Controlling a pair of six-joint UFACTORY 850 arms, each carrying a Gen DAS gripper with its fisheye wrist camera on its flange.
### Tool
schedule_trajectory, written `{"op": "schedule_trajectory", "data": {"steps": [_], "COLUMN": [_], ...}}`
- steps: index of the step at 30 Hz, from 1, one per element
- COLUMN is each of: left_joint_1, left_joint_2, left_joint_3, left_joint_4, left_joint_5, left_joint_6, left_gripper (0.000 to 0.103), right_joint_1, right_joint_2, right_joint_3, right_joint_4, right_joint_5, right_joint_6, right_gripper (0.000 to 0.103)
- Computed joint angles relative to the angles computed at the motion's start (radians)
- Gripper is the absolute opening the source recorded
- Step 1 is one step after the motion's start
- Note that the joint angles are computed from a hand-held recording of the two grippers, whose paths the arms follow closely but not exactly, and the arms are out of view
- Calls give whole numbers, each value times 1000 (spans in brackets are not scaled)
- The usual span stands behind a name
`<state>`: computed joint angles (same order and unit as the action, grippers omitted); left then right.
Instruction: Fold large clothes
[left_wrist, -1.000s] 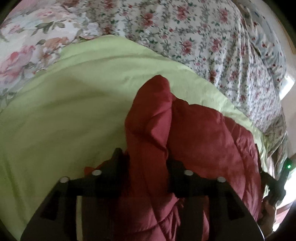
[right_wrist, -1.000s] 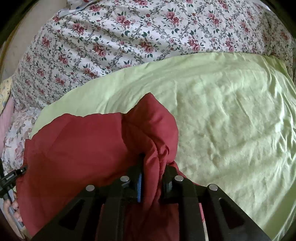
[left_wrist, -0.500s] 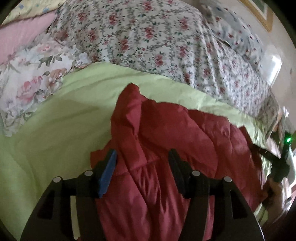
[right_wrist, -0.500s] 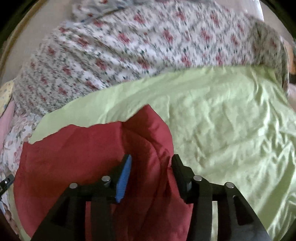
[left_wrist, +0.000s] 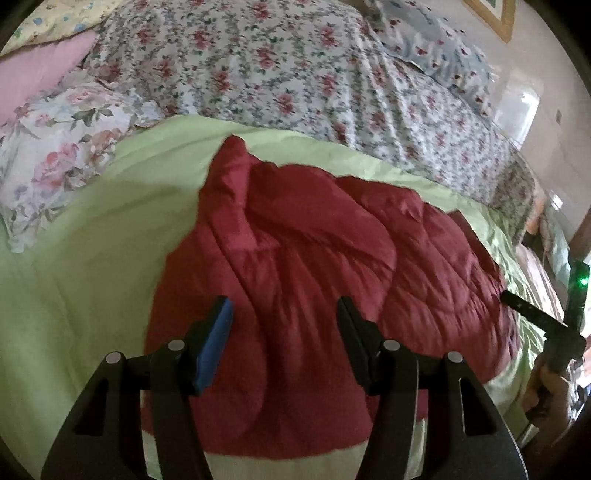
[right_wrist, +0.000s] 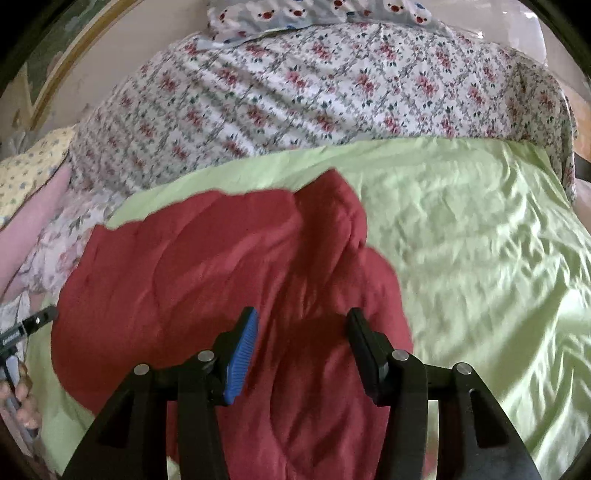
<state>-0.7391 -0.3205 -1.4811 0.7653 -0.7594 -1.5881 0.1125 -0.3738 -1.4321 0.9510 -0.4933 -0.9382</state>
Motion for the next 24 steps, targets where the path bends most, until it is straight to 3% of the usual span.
{"op": "schedule_trajectory", "data": {"steps": [11,20,24], "left_joint_1": [-53,-80,-98], "left_joint_2": [26,-9,-51], "left_joint_3": [40,-5,-63], "left_joint_4": [-22,-61,-79], "left_joint_5": [-10,-37,-73], "left_joint_6": [-45,8,50], "left_gripper": [62,62,74], "right_joint_1": [-5,57,91], "right_joint_2": [123,181,199], "right_joint_3": [164,238,253], "right_joint_4": [28,39,69], "right_joint_5": [29,44,55], "right_joint_6": [-38,-116,-186], "right_gripper": [57,59,65]}}
